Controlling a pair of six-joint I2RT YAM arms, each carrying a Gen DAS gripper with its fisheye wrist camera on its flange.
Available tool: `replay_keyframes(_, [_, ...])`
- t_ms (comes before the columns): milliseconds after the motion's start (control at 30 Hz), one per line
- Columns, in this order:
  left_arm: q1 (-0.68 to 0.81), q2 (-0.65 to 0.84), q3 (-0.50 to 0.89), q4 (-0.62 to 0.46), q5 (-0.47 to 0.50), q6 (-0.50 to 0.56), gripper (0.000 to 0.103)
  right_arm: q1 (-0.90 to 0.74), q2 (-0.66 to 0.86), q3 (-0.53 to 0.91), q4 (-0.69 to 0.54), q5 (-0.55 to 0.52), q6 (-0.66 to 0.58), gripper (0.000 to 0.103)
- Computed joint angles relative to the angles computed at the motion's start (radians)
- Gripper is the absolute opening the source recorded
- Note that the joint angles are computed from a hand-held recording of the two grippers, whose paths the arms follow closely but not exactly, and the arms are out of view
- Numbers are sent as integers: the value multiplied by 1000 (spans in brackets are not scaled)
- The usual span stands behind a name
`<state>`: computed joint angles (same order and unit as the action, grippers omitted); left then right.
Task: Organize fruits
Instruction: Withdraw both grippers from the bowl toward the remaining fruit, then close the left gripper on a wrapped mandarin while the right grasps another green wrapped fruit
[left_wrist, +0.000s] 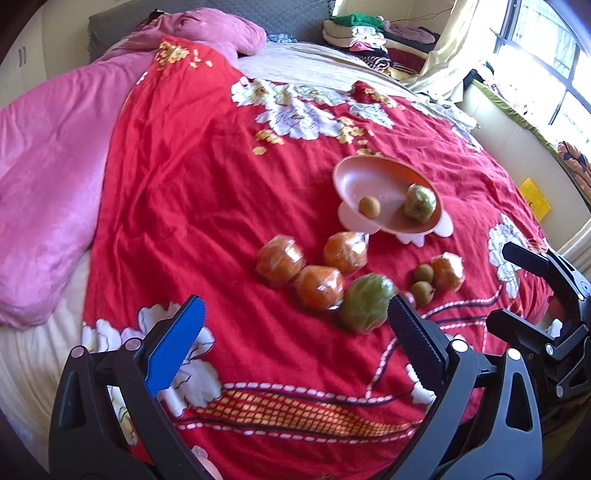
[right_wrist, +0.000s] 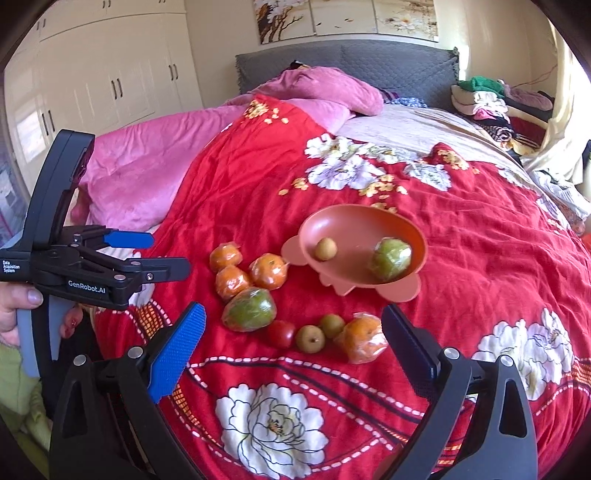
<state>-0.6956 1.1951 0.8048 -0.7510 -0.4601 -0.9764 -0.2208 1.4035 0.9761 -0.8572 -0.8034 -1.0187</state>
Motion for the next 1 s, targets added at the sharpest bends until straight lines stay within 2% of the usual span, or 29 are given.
replay_keyframes(367, [81,-64,-125,37,47,13,93,136,-32,-107,98,85,40,96])
replay_keyframes(667, [194,-29,-139,141,118,143,93,206,-7,-134,177,132,91,96])
replay_keyframes(1000, [331,55,-121,251,236,278,65,269,44,-137,241,175,118,96])
